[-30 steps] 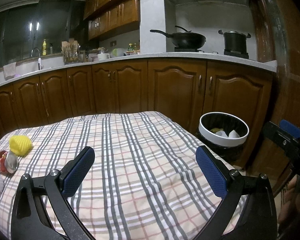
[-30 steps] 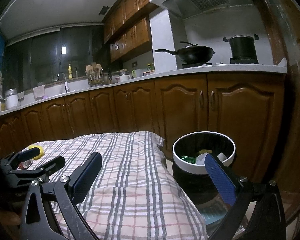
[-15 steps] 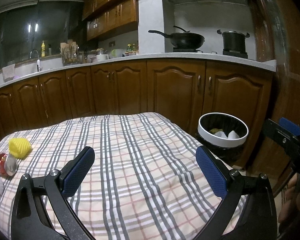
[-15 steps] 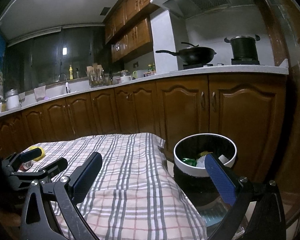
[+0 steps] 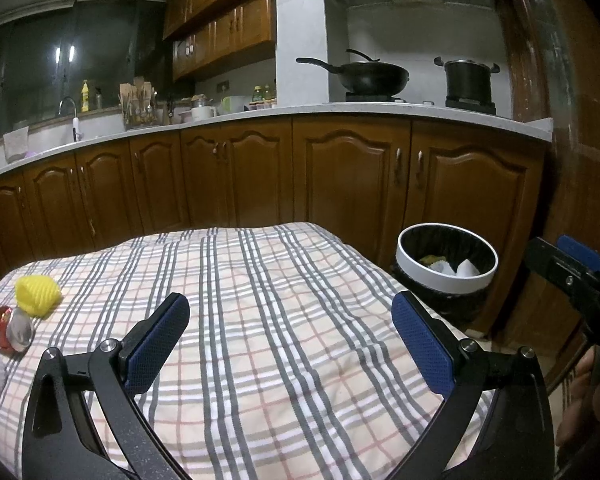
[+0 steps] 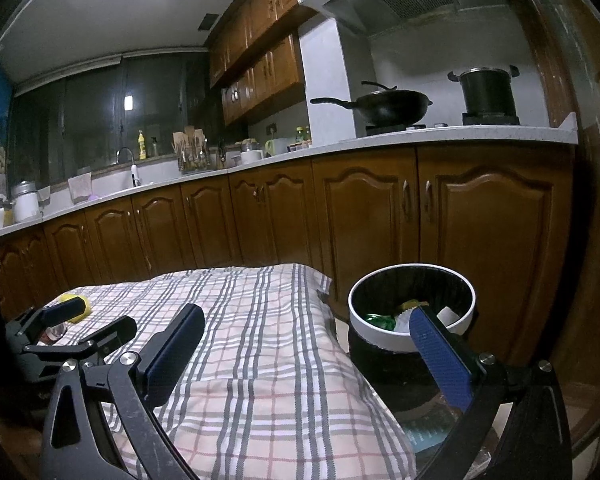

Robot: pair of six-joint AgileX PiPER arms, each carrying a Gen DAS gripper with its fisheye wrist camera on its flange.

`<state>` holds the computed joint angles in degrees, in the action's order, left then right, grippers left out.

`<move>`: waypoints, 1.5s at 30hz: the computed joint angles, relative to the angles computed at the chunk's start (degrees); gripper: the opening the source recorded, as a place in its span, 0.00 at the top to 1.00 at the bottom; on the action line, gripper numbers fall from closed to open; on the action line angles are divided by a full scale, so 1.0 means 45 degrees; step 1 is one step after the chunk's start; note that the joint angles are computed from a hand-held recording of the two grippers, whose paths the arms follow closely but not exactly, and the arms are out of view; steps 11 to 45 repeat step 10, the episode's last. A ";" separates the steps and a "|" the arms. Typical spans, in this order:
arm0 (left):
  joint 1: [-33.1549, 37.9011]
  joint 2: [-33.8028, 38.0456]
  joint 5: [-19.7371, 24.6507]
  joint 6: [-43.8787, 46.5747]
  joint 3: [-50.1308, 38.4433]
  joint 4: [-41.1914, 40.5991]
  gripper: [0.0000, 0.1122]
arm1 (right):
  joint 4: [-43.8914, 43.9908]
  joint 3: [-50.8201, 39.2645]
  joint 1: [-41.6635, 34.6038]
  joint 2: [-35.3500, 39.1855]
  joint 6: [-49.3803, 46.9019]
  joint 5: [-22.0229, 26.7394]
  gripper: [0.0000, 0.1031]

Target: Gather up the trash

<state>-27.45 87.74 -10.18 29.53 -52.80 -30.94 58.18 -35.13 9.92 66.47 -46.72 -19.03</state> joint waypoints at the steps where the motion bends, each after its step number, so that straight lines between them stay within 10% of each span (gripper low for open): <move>1: -0.0003 0.0022 0.0011 0.0022 -0.0027 -0.0022 0.08 | 0.0009 -0.0030 -0.0041 -0.0007 -0.0018 0.0050 0.00; 10: 0.0406 0.0345 0.0759 -0.2791 -0.0667 0.2841 0.08 | -0.0428 -0.0339 -0.0411 0.0287 0.0473 0.0381 0.00; 45: 0.0406 0.0345 0.0759 -0.2791 -0.0667 0.2841 0.08 | -0.0428 -0.0339 -0.0411 0.0287 0.0473 0.0381 0.00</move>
